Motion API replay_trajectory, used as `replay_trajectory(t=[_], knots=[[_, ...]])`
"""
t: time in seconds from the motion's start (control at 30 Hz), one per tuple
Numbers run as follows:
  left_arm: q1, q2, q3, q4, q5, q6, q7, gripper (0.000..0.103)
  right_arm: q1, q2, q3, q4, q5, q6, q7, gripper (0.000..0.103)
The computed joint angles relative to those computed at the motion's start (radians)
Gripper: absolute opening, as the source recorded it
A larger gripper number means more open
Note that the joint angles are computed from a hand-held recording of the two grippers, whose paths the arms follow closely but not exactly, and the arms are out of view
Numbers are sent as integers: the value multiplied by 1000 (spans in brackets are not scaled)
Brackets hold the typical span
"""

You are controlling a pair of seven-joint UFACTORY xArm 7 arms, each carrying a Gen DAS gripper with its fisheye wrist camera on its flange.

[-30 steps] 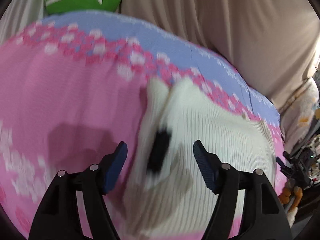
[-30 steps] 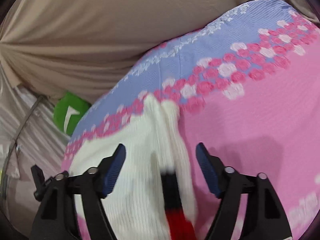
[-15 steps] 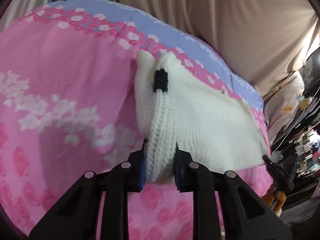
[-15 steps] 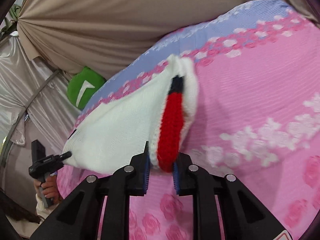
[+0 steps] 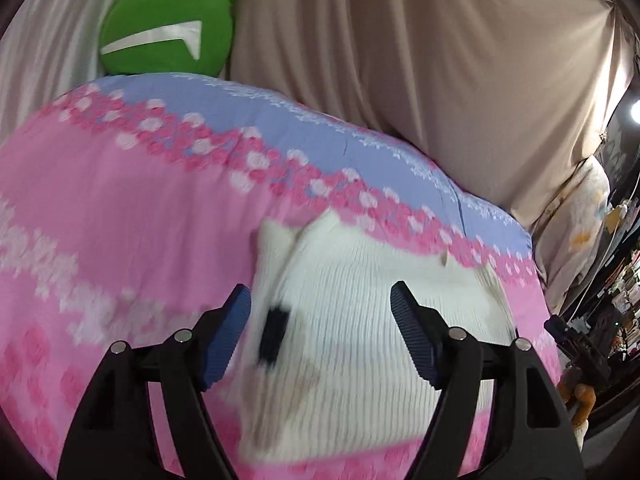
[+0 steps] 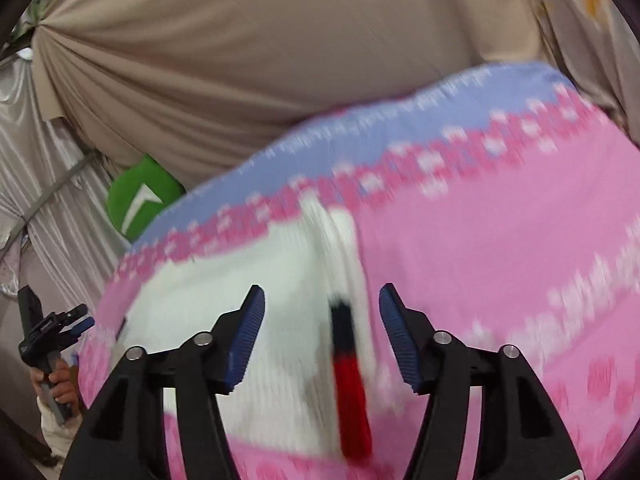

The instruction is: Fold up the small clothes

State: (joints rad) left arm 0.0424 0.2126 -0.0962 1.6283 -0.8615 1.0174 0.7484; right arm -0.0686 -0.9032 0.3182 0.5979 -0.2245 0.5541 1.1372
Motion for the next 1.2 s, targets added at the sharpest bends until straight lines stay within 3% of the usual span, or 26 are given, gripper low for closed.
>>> replay_trajectory(t=[0.1,0.2,0.27,0.3,0.33,0.4,0.5,0.57,0.63,0.67,0.73,0.8,0.87,0.9,1.0,1.07,1.13,1.2], knots=[[-66,193,-28,215,113,15,-135,70,-63,188,-19,81,-39,-92,-33,63],[-135,364,-35,403,267,1,-265,69,-114,368,-3,178,-95,-78,-37,63],[-157,422,-37,457,336,1,-296,34,-110,479,-12,239,-133,-21,-45,54],[-150,452,-60,496,373,37,-312,8,-89,507,-27,258,-132,0,-61,19],[-138,453,-78,493,379,40,-318,7,-66,518,-51,258,-128,-7,-78,16],[-111,365,-98,371,333,-57,-252,7,-55,448,-62,204,-174,-121,-28,15],[-39,227,-146,209,190,-183,-116,7,-112,313,-30,114,-217,-316,55,14],[-63,229,-115,206,217,-211,-139,7,-128,322,-26,112,-190,-271,35,14],[-101,314,-80,293,309,-144,-227,7,-96,426,-66,146,-130,-149,-30,14],[-129,367,-57,330,357,-114,-274,7,-95,472,-74,140,-76,-143,-62,14],[-120,368,-78,317,369,-146,-283,7,-47,459,-127,135,-73,-159,-45,14],[-118,321,-86,260,375,-202,-274,8,-107,403,-54,156,-145,-107,41,14],[-121,229,-87,144,381,-297,-253,11,-176,344,47,189,-253,-39,166,22],[-106,173,-104,77,347,-343,-214,11,-176,323,66,196,-287,-48,195,22],[-73,9,-145,-89,186,-417,-38,15,-65,390,48,240,-277,-187,133,22],[-82,-53,-149,-141,106,-370,30,21,67,544,18,317,-203,-248,8,22],[-105,-69,-142,-162,88,-265,66,23,222,709,-39,395,-81,-293,-167,21],[-152,-62,-123,-195,164,-248,43,24,299,794,-69,435,-10,-288,-263,20]])
